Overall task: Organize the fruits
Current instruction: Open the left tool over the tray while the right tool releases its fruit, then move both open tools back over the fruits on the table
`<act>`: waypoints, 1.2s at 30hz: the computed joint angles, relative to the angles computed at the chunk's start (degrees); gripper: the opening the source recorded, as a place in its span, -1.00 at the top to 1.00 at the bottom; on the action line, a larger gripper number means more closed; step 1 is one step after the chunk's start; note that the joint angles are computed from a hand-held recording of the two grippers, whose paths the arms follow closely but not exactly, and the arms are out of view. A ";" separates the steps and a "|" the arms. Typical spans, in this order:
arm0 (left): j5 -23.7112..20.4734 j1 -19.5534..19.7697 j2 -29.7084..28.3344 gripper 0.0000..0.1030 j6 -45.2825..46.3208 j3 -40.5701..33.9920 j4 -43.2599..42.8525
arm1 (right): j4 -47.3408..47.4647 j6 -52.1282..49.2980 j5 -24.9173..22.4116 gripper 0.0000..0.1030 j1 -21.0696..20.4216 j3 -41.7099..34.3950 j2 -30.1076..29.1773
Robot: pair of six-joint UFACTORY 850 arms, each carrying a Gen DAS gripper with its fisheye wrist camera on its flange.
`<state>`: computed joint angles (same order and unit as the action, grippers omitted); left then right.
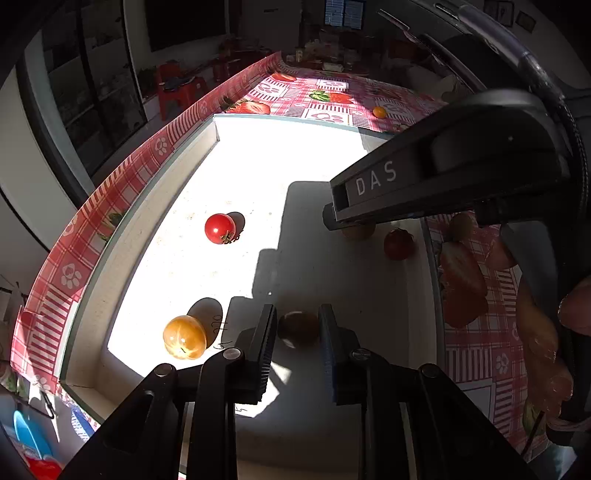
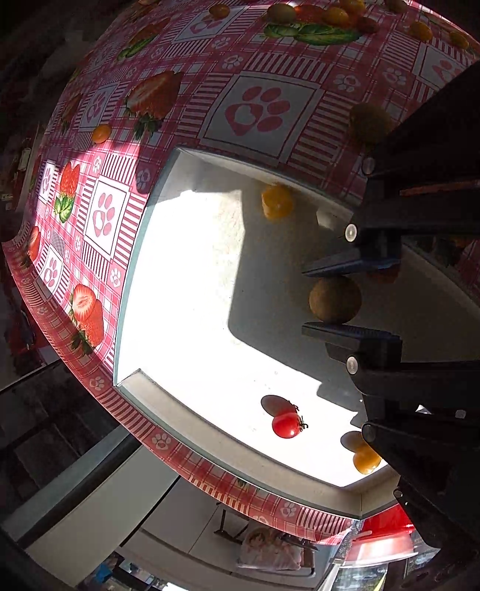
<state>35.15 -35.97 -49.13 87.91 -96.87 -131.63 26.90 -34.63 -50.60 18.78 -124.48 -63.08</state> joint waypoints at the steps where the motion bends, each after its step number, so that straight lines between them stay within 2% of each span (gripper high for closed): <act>1: -0.07 -0.04 0.08 0.51 -0.12 0.13 0.16 | 0.26 -0.10 -0.13 0.42 -0.04 -0.09 -0.02; 5: -0.03 -0.13 0.27 0.50 -0.06 0.36 0.26 | 2.57 -1.32 0.48 0.11 -0.71 0.98 0.90; 9: -0.31 -0.39 0.60 0.45 0.07 0.81 0.20 | 5.14 -2.91 1.45 -0.03 -1.49 3.09 2.78; 11: -0.10 -0.79 1.07 -0.64 -2.29 1.53 2.42 | 6.16 -3.80 2.33 -0.15 -1.91 4.94 4.19; 12: 0.55 -1.32 1.66 -0.70 -6.40 2.51 6.41 | 6.73 -4.45 2.75 -0.17 -2.25 6.33 5.20; 14: 0.68 -1.63 2.21 -0.70 -7.81 3.01 8.57 | 8.18 -5.64 2.91 -0.19 -2.80 7.86 6.29; 19: 1.61 -1.78 1.93 -0.70 -5.14 1.73 6.01 | 10.20 -6.72 4.26 -0.28 -4.27 11.90 9.06; 23: 2.38 -2.36 2.10 -0.70 -4.91 1.09 6.16 | 13.04 -8.14 5.39 -0.58 -6.12 15.57 11.68; 27: 3.20 -3.22 1.86 -0.70 -3.57 -0.18 6.32 | 14.52 -8.62 6.34 -0.59 -8.23 18.98 13.93; 36: 3.45 -4.74 0.08 -0.70 1.93 -4.76 3.88 | 11.27 -6.49 10.24 -0.58 -14.11 26.08 17.47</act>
